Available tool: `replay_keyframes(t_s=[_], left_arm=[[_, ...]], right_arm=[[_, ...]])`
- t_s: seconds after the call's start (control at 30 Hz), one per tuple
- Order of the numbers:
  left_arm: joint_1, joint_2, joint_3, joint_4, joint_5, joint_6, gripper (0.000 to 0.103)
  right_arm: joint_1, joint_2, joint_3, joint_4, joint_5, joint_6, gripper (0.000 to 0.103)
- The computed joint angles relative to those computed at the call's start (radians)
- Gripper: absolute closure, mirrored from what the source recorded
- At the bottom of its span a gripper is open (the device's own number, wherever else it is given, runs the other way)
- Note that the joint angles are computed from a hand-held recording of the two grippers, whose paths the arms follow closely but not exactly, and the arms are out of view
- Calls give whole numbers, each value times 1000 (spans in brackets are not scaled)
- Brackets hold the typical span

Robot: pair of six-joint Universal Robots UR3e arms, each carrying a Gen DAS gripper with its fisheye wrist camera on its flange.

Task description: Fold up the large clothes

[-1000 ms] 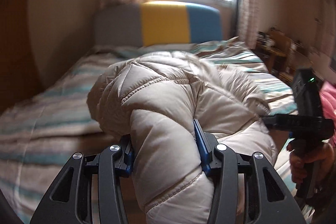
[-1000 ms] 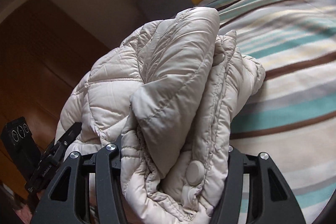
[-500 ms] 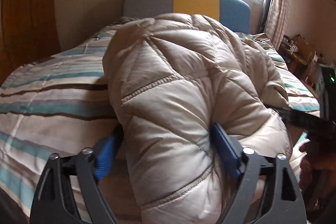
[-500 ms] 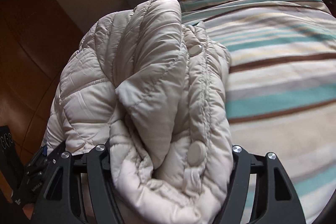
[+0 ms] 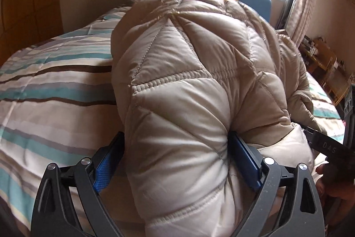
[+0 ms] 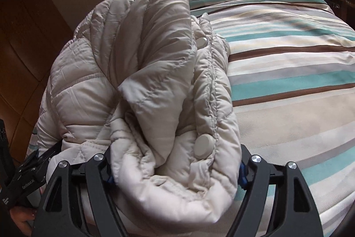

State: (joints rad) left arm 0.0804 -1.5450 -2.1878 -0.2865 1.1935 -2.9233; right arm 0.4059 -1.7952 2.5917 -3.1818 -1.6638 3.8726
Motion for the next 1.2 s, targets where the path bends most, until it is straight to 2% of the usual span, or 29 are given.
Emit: replay_keyframes(t_s=[0.07, 0.13, 0.27, 0.33, 0.43, 0.5, 0.53, 0.6, 0.7, 0.77, 0.97, 1.07, 1.2], left_arm=[[12, 34, 7, -55, 2, -14, 3], [45, 76, 17, -138, -37, -3, 3], [96, 166, 11, -189, -62, -12, 3], [131, 203, 18, -204, -85, -19, 3], [130, 183, 81, -203, -90, -44, 3], [98, 138, 148, -193, -55, -71, 3], [77, 104, 190, -186, -35, -85, 3], [29, 32, 283, -198, 1, -105, 3], [-84, -124, 475, -237, 108, -110, 3], [-137, -215, 587, -269, 170, -116, 3], [-242, -471, 864, -301, 288, -104, 3], [-239, -550, 937, -371, 252, -113, 3], [-225, -586, 894, -279, 231, -118, 3]], right_arm=[[9, -72, -12, 77, -21, 25, 17], [15, -159, 2, 111, -32, 30, 16], [119, -342, -48, 320, -218, 84, 15], [87, -428, -74, 414, -224, 73, 15], [-35, -466, -135, 466, -130, -18, 18], [-74, -414, -210, 468, -84, -88, 27], [-78, -356, -256, 449, -73, -128, 29], [-84, -225, -320, 382, -54, -198, 41], [-84, -12, -466, 346, -53, -284, 55], [-108, 107, -564, 358, -44, -306, 58], [-170, 353, -687, 385, -21, -337, 62], [-143, 434, -690, 325, -80, -377, 62], [-178, 465, -675, 297, -17, -392, 61]])
